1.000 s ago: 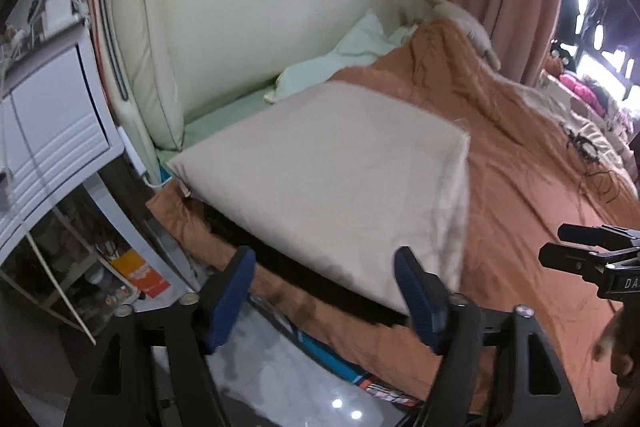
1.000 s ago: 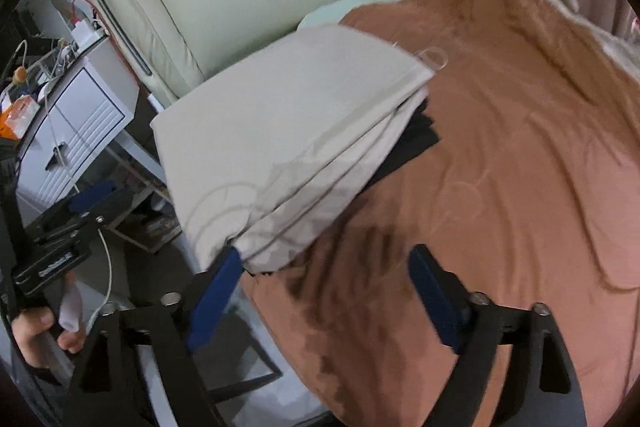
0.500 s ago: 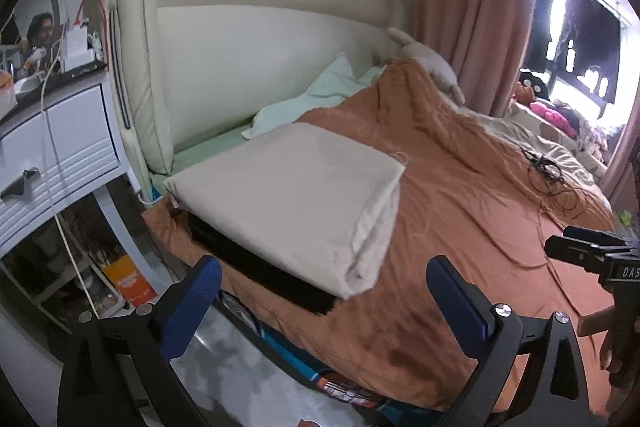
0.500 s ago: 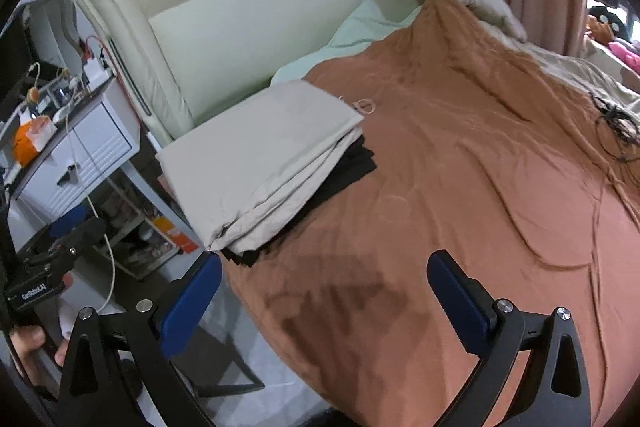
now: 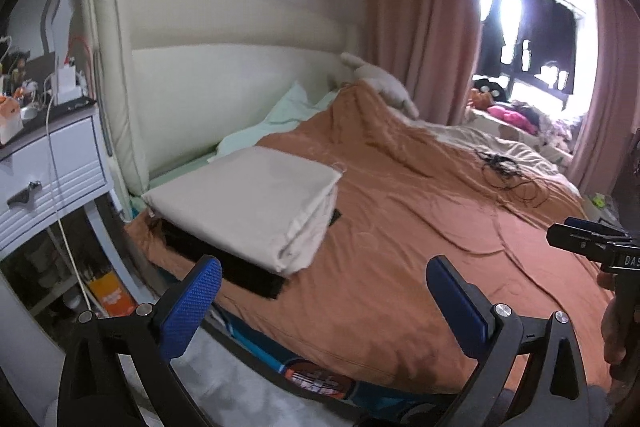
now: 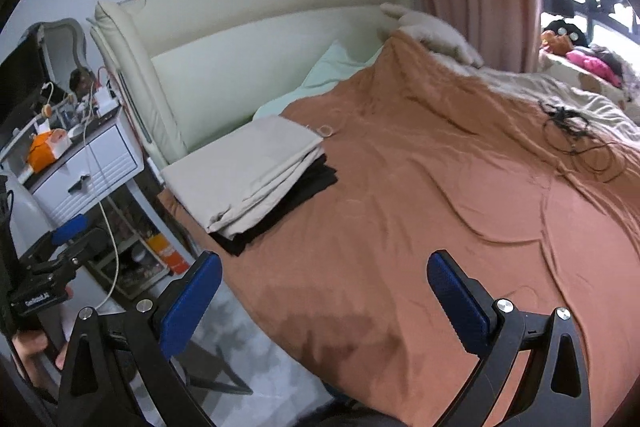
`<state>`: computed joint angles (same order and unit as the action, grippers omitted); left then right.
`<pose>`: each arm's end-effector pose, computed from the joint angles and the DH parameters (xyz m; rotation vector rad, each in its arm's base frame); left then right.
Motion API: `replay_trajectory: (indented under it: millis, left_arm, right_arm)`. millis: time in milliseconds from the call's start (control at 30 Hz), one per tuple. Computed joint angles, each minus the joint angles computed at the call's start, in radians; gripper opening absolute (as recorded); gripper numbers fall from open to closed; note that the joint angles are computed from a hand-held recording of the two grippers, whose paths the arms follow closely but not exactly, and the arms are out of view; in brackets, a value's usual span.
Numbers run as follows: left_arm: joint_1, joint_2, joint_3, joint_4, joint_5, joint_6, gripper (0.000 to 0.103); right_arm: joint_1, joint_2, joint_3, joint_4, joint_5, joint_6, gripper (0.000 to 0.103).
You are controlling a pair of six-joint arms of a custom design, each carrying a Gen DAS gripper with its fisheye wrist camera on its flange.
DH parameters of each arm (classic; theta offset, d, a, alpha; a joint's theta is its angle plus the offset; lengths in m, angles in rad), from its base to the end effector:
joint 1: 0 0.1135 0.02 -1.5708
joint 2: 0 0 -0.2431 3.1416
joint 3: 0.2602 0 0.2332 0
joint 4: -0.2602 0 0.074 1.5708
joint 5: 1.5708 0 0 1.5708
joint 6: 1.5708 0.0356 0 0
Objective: Fold large clothes
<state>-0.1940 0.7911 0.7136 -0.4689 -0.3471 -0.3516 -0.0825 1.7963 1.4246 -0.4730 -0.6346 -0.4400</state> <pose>0.1694 -0.0209 0.2729 -0.3666 2.0490 0.0359 0.3747 -0.0098 0.2477 -0.6749 2.1599 0.4920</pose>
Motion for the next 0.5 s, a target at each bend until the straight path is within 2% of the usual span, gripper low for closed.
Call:
replay_trajectory:
  millis: [133,233,500]
  left_arm:
    - [-0.209,-0.060,-0.016,-0.045,-0.168,-0.076,0.103]
    - [-0.380,-0.097,-0.035,-0.083,-0.294,-0.163,0.103]
    - [-0.798,-0.061,-0.054,-0.197,-0.591,-0.425,0.103]
  right_arm:
    - [-0.094,-0.114,-0.156,0.071,-0.036,-0.061,0.103]
    - [-0.177,-0.161,-0.217,0.073,-0.101,-0.101,0.103]
    - [-0.420,-0.258,-0.354,0.053,-0.256,-0.231,0.103]
